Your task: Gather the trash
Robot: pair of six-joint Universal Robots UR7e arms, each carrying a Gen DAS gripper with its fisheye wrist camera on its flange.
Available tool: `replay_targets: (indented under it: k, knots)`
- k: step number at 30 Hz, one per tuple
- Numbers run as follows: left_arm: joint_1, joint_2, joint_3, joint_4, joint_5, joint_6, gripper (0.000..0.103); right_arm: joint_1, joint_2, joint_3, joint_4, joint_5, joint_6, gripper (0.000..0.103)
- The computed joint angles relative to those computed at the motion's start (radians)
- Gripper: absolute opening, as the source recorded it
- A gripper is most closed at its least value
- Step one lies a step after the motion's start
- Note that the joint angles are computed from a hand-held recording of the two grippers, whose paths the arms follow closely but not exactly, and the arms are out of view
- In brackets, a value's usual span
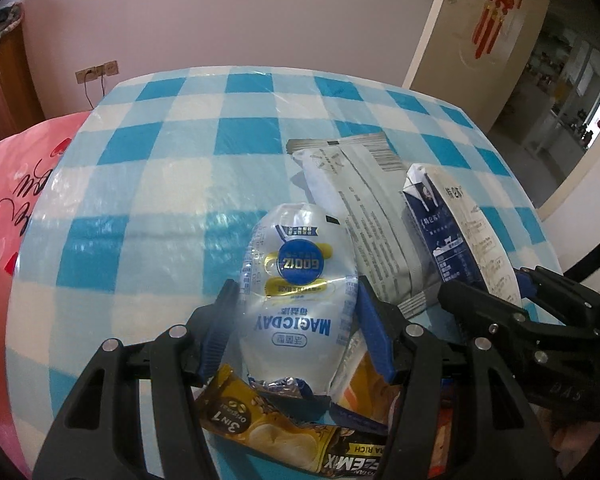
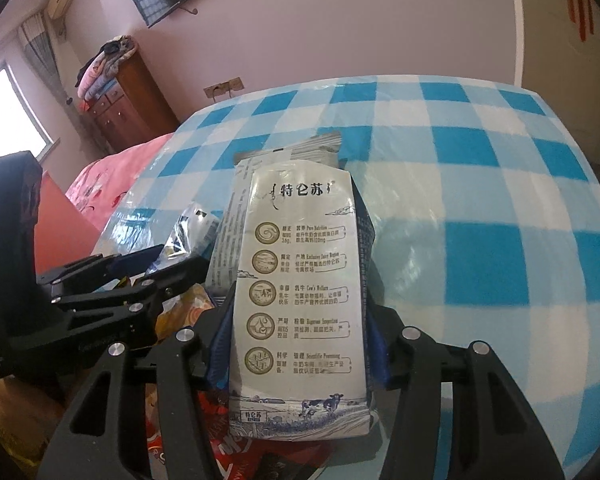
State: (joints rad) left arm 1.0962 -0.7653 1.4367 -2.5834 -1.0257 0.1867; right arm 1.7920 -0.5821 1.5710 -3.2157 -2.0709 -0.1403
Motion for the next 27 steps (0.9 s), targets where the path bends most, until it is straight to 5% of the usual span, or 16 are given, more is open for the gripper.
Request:
replay_targets:
  k: [13,27]
  knots:
    - [-0.060,-0.104,0.181,-0.220,0.044,0.085,0.060,0.042,-0.036,0.101,-0.158,-0.055,-0.036,0.055]
    - [-0.090,-0.210,0.246,-0.310,0.099,0.112,0.060,0.098,-0.040,0.088,-0.157,-0.062,-0.051,0.055]
